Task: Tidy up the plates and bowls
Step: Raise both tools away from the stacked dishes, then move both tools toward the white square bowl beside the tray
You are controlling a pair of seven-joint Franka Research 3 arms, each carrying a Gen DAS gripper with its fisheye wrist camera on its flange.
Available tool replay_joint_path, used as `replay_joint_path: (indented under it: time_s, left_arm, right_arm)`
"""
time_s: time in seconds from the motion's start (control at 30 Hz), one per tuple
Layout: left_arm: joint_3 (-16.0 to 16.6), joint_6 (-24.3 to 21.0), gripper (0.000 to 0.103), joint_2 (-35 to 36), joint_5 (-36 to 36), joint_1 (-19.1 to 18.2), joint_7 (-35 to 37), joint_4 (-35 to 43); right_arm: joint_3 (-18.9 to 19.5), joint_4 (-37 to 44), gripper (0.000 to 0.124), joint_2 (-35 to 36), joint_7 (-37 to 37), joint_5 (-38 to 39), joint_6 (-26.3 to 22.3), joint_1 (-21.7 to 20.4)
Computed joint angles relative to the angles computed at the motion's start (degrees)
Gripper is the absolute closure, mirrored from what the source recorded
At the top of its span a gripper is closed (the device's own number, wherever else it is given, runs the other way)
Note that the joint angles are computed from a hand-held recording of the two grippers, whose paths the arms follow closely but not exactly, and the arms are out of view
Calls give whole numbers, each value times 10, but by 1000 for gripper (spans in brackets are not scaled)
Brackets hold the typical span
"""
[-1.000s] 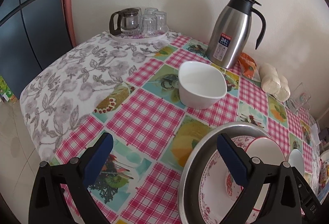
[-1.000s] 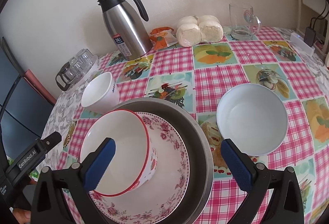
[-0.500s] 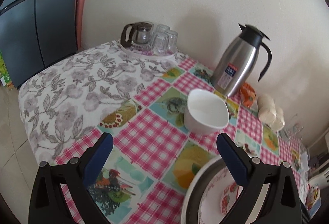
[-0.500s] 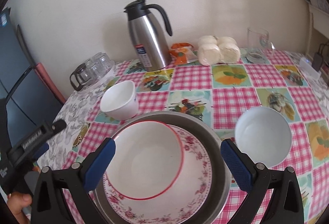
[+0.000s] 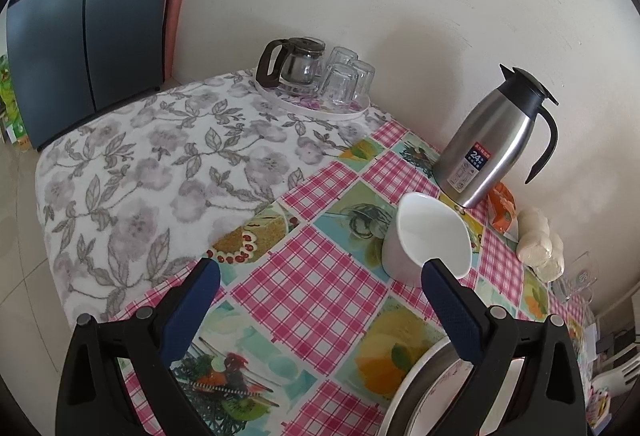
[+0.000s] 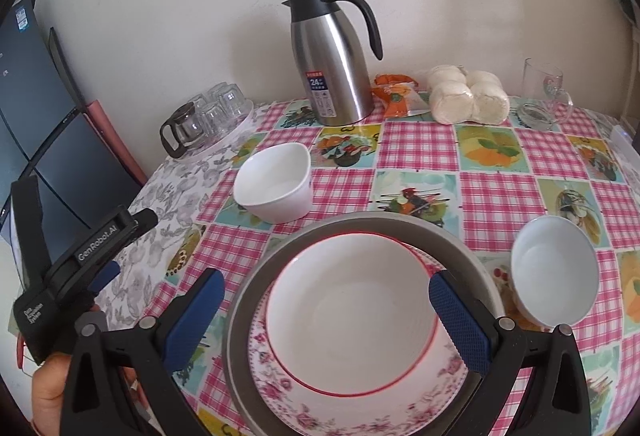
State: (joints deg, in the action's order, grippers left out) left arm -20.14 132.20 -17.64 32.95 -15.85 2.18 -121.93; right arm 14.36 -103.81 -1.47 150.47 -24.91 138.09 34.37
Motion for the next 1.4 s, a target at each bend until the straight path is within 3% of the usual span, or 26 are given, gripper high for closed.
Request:
replay_joint_path:
  time_s: [0.23, 0.33, 0.5, 0.73, 1.1, 1.2, 1.33, 1.4]
  left_arm:
    - [15, 59, 2, 2, -15, 2, 17, -16]
    - [24, 104, 2, 1, -27, 5, 29, -28]
    - [21, 97, 2, 21, -34, 13, 48, -14]
    - [45, 122, 2, 44, -114, 4, 88, -14]
    - [70, 215, 3, 64, -217, 8, 160, -35]
    - [72, 232, 5, 80, -234, 9, 178, -29]
    - [75, 248, 21, 99, -267, 5, 208, -20]
    - [75, 255, 22, 108, -282, 4, 221, -16]
  right_arm:
    - [-8, 59, 21, 42, -19, 14, -30, 13]
    - [-16, 79, 21, 56, -21, 24, -37, 20]
    - [-27, 114, 21, 78, -27, 38, -58, 29]
    - [-43, 184, 21, 121, -45, 57, -89, 43]
    - [-77, 327, 21, 215, -72, 72, -173, 75]
    - [-89, 364, 27, 241, -72, 81, -196, 79]
    - [-100, 405, 39, 271, -70, 101, -220, 81]
    - [-105, 421, 41, 283, -70, 107, -230, 82]
